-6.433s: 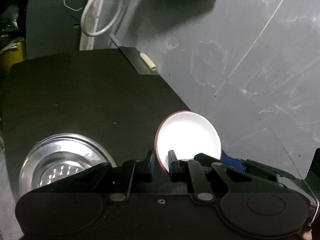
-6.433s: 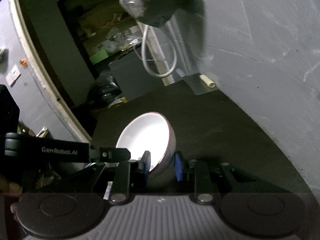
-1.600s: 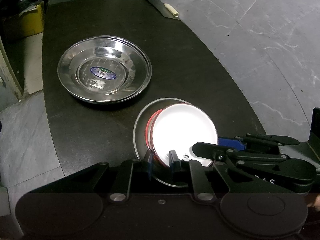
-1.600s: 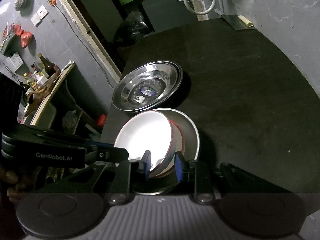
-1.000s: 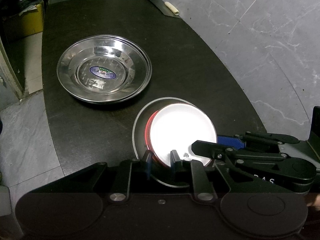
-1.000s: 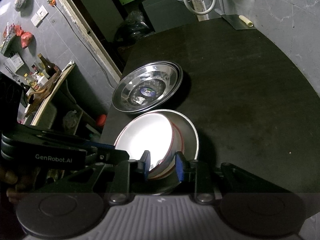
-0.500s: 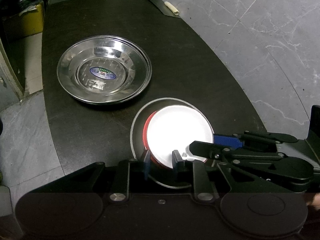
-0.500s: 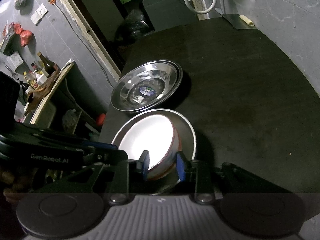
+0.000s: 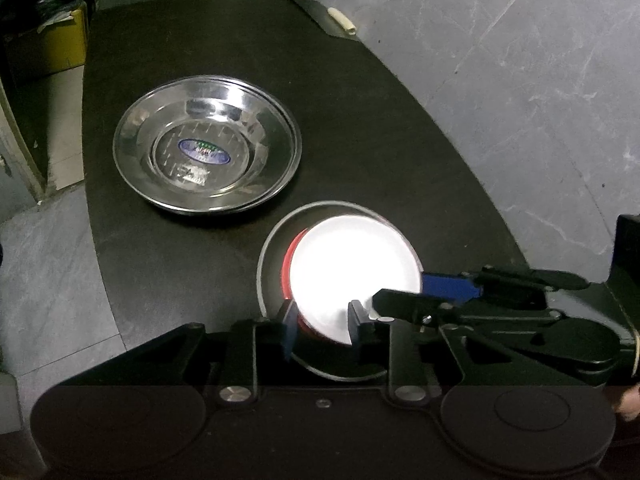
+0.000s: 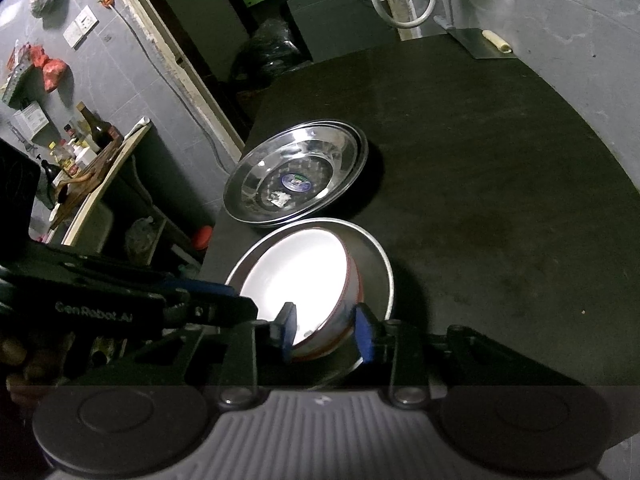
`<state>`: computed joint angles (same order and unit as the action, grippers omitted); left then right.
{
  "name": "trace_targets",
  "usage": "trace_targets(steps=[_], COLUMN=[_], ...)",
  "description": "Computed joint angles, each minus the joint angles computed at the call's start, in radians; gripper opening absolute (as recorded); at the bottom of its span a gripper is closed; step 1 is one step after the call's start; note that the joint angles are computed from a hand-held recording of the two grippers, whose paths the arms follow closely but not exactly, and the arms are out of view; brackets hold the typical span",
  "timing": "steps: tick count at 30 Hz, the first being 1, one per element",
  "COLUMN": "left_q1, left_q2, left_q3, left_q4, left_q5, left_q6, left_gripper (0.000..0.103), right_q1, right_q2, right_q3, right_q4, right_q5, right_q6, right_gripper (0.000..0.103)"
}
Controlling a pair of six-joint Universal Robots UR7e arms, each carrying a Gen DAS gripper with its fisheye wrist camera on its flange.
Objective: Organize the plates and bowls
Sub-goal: 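Open the left gripper and release the rim of the top bowl, then move the left gripper to the saucepan rim and close on it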
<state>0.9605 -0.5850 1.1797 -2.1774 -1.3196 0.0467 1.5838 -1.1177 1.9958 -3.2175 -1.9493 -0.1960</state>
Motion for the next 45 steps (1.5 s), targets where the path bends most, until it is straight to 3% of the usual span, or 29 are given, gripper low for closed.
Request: trace_targets(steps=[7,19,21,28,35,38,41,45], left_q1=[0.004,0.02,0.021,0.029,0.037,0.041,0.044,0.045], left_q2=[-0.012,-0.032,-0.035,-0.049,-0.086,-0.091,-0.091,-0.088], left_q3=[0.012,0.04,0.047,0.078,0.149,0.154,0.157,0.16], left_q4=[-0.047,-0.153,-0.178,-0.263,-0.363,-0.349,-0.327,-0.298], left_q5=[-0.032,-0.058,-0.048,-0.018,0.071,0.101,0.109,0.11], left_q6=[0.0,-0.049,-0.056,-0.086,-0.087,-0.092,-0.092,-0.096], left_gripper=[0.055,0.102,0.102,0.102,0.102,0.102,0.102,0.102], right_q1=[0.005,0.027,0.031,0.051,0.068,0.078,0.076,0.067], right_q2=[-0.002,0.001,0.002,0.015,0.036,0.056,0.059,0.054], right_q3=[-0.006,-0.009,-0.008,-0.019,-0.028,-0.043,-0.05,-0.053], right_q4=[0.012,-0.027,-0.043,-0.108,-0.194,-0.219,-0.218,-0.193], right_q5=[-0.007,-0.041,-0.048,-0.111,-0.217,-0.302,-0.353,-0.366], right_q6=[-0.012,-0.066,-0.079,-0.124,-0.191,-0.2,-0.174,-0.139], right_gripper=[0.041,0.075,0.085,0.103,0.103,0.103,0.103,0.103])
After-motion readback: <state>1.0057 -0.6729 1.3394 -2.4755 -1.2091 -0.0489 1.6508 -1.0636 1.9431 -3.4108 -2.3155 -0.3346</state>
